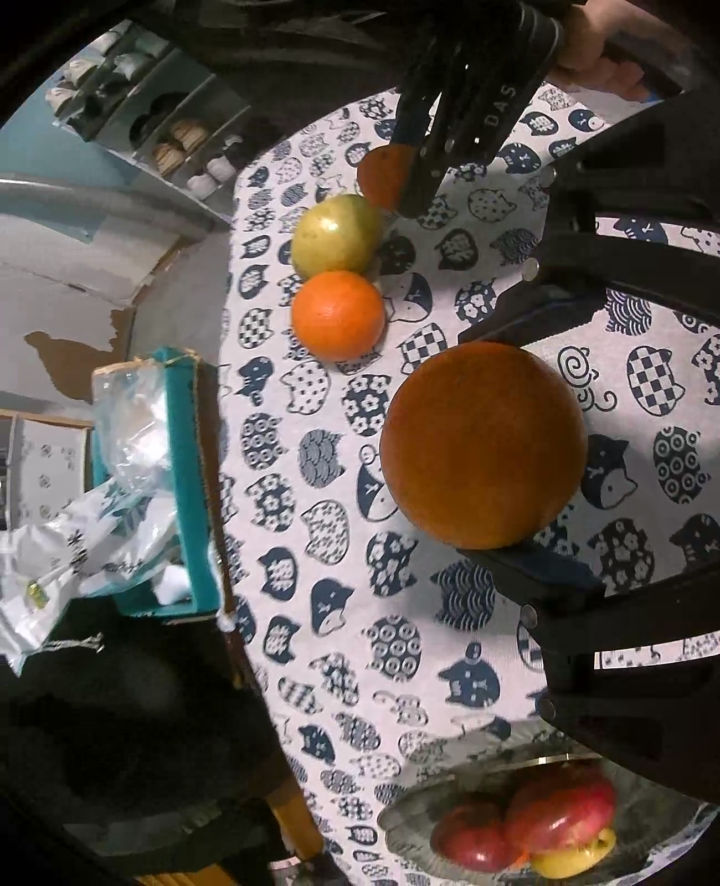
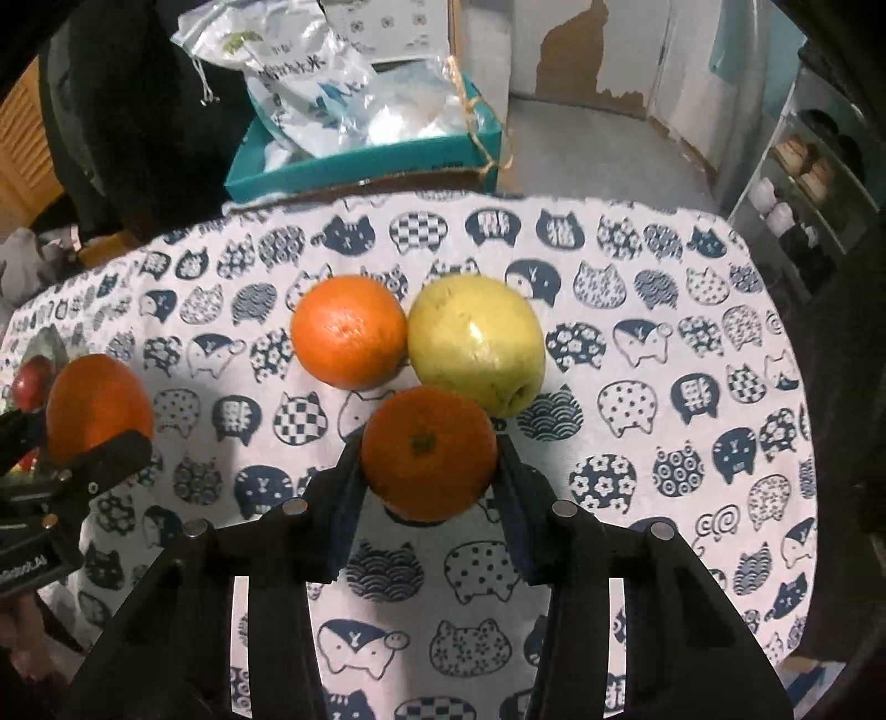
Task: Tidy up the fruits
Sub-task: 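Carry the large orange with the left tool to the bowl while the right tool carries the tangerine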
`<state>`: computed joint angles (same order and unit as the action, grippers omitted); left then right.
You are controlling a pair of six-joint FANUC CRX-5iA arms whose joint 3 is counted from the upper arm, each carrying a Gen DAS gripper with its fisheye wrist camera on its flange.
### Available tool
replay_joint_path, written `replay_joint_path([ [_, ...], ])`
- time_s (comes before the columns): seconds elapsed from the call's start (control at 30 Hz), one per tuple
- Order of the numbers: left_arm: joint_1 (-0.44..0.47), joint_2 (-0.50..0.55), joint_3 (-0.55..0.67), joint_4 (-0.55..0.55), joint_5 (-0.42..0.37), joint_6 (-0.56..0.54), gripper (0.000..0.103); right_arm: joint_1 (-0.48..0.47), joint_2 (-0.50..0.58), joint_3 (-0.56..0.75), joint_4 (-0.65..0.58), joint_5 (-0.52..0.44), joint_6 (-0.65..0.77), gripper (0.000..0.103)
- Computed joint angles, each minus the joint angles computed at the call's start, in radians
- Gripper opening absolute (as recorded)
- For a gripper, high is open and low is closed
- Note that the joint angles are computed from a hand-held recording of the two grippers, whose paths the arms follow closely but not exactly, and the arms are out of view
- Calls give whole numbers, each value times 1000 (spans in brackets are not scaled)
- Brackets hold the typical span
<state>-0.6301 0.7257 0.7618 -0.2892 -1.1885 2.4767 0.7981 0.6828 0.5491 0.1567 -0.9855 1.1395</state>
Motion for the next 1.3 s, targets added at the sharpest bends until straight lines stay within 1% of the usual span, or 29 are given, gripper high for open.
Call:
replay_joint_path([
  [0.37, -26, -100, -54, -92, -8, 64, 67, 33, -81, -54, 46, 47, -4, 43],
  [0.8, -72, -212, -110, -206, -38, 135, 66, 77, -167, -88, 76, 105, 13, 43],
  [1.03, -103, -265, -133, -267, -60, 161, 66, 99, -193, -93, 71, 112, 35, 43],
  [1.3, -121, -324, -175, -309, -70, 194, 67, 122, -206, -72, 42, 120, 70, 43],
])
